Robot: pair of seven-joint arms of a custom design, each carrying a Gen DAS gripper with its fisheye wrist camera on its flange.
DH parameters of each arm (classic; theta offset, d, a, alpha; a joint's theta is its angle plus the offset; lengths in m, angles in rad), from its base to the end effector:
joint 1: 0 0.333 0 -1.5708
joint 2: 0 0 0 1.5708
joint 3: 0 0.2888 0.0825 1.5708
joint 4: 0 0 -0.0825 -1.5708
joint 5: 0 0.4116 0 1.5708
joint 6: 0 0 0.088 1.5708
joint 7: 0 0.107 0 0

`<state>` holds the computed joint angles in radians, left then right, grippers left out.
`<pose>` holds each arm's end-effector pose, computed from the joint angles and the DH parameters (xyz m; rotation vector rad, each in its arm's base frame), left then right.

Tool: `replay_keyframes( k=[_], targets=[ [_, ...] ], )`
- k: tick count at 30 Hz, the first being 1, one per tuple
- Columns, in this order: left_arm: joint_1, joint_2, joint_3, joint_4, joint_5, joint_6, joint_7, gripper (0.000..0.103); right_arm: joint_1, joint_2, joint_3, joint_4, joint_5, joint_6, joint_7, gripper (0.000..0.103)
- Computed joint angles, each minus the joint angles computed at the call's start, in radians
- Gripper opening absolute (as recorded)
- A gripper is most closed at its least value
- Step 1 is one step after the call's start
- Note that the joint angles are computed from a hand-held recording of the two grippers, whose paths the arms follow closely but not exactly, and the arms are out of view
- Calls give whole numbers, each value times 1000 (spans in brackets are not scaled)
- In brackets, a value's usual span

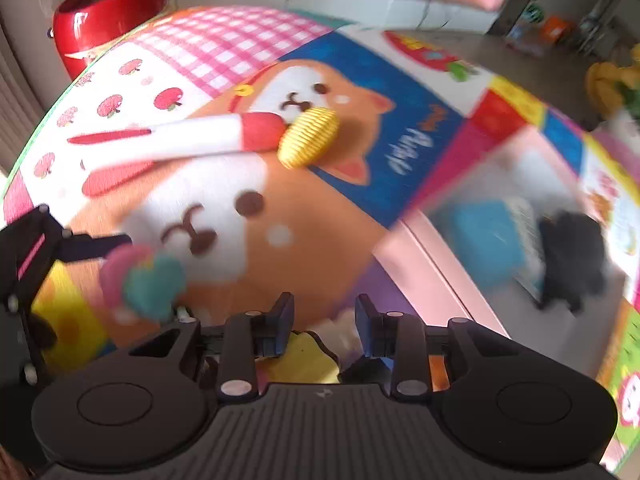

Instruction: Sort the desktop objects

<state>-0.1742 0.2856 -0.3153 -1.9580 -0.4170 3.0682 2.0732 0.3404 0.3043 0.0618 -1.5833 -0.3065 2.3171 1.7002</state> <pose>0.6097 -0.2735 0.3874 -1.2684 2.2338 -1.0437 0.6544 0.2672 0.4744 -2.3781 1.5330 -0.6178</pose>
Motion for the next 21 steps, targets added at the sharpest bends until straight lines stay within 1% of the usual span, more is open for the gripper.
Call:
replay_keyframes(
  k=[1,2,4,6,7,8,9,11,13,15,17,18,19,21],
  targets=[
    [4,-4,-7,-3,-3,-8,8,103,9,-49,-15,-74,-51,47,37,33],
    [4,-8,-11,-4,-3,-17,13,103,16,-98,-29,-144,-111,92,91,36],
    [-13,-13,0,-9,11,-23,10,103,7,-185,-47,-268,-206,190,227,42],
    [-42,-14,25,-5,46,-31,-17,103,-20,-283,-58,-400,-310,301,444,54],
    [-42,-14,23,-4,48,-37,-16,103,-40,-327,-58,-458,-385,349,569,57],
    [-32,-15,9,-1,38,-42,0,103,-65,-371,-52,-519,-477,398,713,64],
    [-16,-15,-13,1,17,-45,29,103,-94,-414,-40,-577,-563,437,850,68],
    [20,-18,-66,6,-43,-47,114,103,-153,-481,-9,-671,-680,503,1064,71],
    [75,-21,-146,9,-153,-32,251,103,-210,-529,28,-747,-769,551,1247,75],
    [113,-21,-213,14,-270,-5,380,103,-254,-555,55,-798,-838,587,1386,77],
    [108,-6,-239,30,-338,45,446,103,-298,-579,83,-839,-934,619,1524,77],
    [123,8,-271,41,-378,73,492,103,-315,-585,99,-849,-1000,626,1600,77],
    [121,25,-281,56,-388,89,510,103,-327,-588,114,-855,-1079,627,1686,77],
    [72,43,-240,78,-352,95,470,102,-320,-602,126,-864,-1218,610,1830,78]
  ],
)
